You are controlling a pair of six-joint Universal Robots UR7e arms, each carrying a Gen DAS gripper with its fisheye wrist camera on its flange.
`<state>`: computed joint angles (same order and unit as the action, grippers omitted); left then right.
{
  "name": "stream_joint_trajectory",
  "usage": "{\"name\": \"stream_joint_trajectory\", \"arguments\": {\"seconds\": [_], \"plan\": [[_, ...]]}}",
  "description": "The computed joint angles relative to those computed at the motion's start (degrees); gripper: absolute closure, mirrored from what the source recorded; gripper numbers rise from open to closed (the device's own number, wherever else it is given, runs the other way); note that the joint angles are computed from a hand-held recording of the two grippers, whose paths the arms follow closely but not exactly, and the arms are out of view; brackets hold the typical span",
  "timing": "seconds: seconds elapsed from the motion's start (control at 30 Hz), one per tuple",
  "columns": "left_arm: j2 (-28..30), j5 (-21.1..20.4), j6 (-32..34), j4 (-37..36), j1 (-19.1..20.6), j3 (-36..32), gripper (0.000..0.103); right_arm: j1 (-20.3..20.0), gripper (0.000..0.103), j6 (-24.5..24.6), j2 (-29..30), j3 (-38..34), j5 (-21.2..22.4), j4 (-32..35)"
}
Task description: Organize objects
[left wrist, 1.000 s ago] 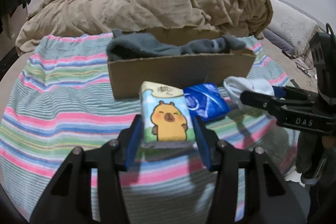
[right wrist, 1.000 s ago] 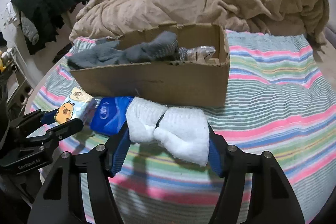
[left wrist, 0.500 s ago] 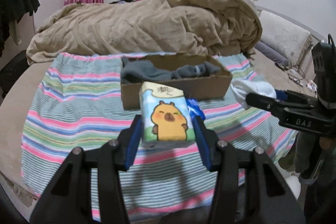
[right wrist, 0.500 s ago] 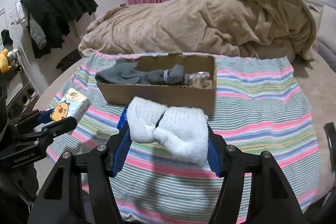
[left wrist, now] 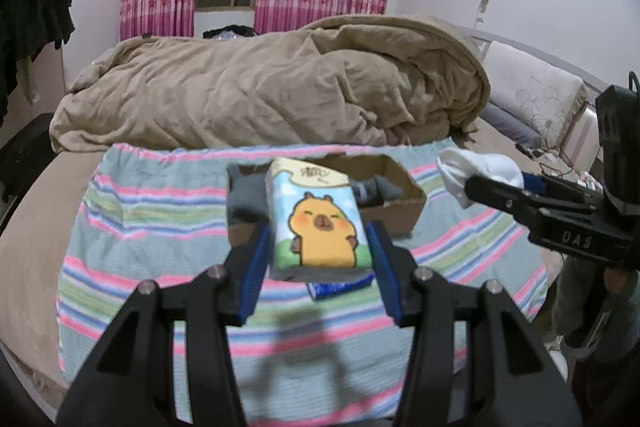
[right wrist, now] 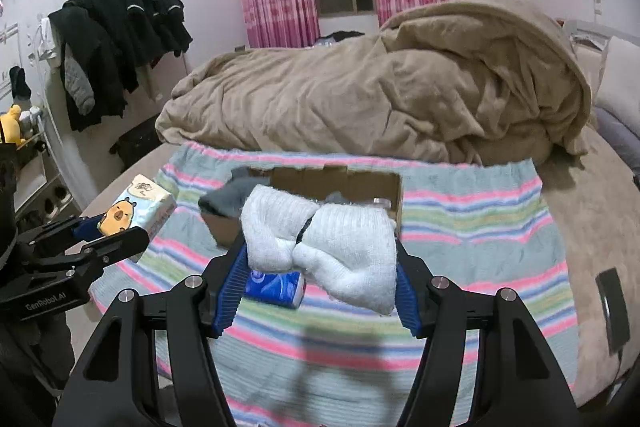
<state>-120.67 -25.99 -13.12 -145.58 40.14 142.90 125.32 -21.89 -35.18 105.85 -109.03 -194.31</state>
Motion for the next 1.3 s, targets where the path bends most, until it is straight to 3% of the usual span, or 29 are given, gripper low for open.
{"name": "stream_joint_trajectory", "arguments": {"seconds": [0.27, 0.57, 0.9, 1.3], "plan": [[10.4, -4.7, 12.3, -17.1, 6.8, -4.4, 0.053, -0.3, 0.037, -2.1, 3.0, -5.9, 0.8, 1.4], [20.1, -11.0, 20.3, -28.0, 15.8, -9.5, 0.053, -1.9, 0.037, -3.0, 7.5, -13.4, 1.5, 5.1], [27.6, -17.6, 24.0, -31.2, 24.6, -15.5, 0.054, -3.8, 0.037, -2.7, 13.1, -21.6, 1.8, 9.9], [28.5, -19.8, 24.5, -31.3, 29.2, -17.0, 0.053, -4.7, 0.034, -2.0, 21.0, -31.4, 0.3, 17.6]]}}
